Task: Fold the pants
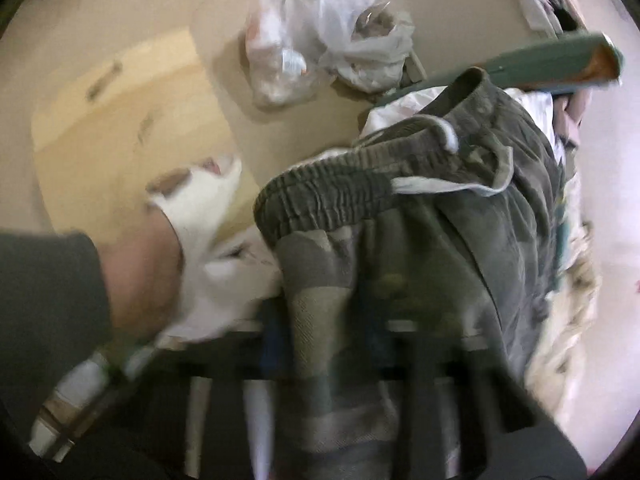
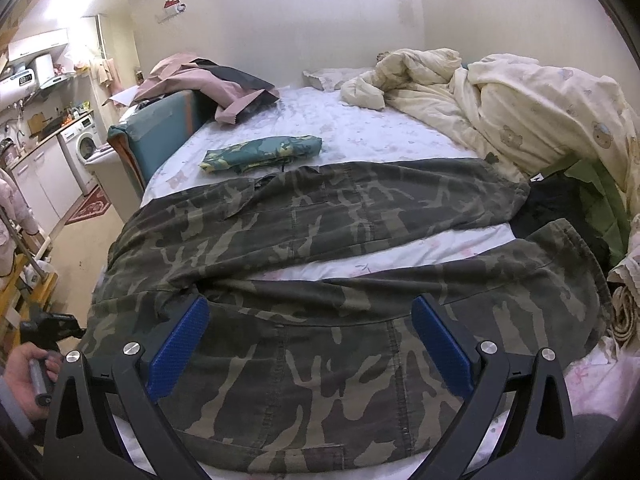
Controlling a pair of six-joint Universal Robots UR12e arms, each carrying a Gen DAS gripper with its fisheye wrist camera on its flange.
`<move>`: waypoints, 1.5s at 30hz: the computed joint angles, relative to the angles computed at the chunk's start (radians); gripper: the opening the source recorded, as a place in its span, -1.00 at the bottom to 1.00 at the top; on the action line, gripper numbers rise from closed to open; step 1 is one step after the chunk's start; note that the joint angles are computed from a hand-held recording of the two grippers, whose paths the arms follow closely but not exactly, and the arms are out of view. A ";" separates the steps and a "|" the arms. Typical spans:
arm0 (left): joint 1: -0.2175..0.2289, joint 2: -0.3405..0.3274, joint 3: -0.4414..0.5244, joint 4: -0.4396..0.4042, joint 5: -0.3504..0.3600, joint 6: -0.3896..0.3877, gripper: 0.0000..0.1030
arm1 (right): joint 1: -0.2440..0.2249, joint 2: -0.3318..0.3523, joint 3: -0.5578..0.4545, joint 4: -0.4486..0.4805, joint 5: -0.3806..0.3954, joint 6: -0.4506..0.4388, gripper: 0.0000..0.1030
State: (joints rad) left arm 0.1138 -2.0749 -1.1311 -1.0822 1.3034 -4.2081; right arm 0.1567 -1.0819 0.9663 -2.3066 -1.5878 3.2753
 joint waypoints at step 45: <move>-0.049 -0.015 0.218 -0.024 0.229 0.164 -0.98 | -0.210 0.029 -0.112 0.530 -0.534 0.976 -1.00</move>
